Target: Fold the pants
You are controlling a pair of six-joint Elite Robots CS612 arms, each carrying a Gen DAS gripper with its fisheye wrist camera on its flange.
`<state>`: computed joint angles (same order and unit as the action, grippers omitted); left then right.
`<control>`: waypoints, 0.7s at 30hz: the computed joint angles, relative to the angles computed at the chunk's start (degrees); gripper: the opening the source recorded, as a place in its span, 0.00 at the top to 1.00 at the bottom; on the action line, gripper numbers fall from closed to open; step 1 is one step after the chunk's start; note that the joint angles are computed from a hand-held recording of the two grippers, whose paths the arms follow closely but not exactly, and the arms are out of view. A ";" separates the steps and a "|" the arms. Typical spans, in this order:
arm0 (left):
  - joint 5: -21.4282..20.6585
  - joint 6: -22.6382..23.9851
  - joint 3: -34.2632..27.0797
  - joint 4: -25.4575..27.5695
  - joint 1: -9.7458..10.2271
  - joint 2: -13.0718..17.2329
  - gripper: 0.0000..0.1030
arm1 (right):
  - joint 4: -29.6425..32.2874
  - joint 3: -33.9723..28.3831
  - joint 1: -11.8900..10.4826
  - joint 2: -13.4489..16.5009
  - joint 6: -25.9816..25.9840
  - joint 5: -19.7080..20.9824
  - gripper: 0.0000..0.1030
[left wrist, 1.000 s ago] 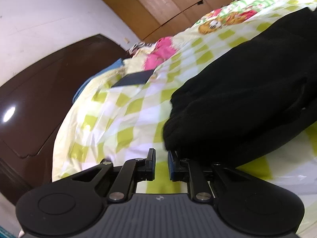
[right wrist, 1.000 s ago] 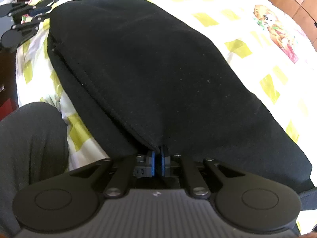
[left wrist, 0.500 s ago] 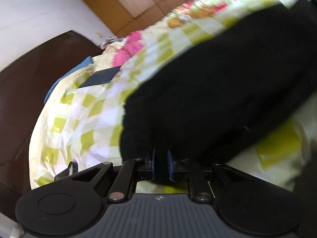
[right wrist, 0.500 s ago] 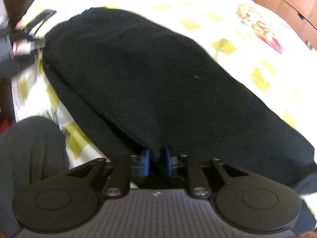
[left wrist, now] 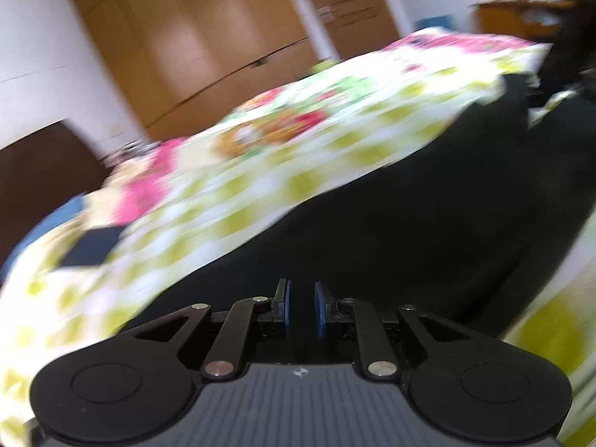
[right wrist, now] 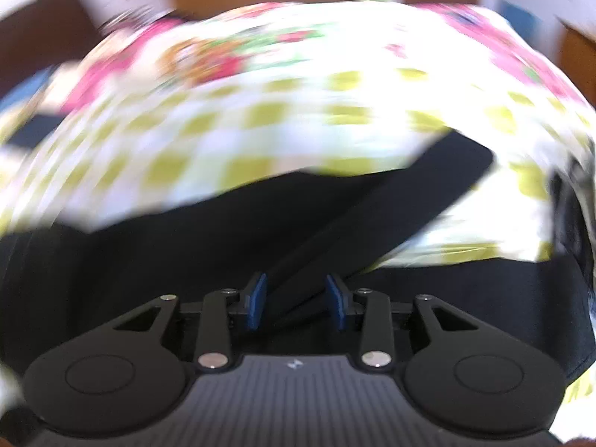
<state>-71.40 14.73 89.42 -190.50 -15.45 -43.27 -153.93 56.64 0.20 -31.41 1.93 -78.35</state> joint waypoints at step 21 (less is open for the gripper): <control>-10.28 3.88 -6.71 3.48 -4.24 4.30 0.70 | 0.61 -8.99 -4.06 6.06 23.65 0.45 0.96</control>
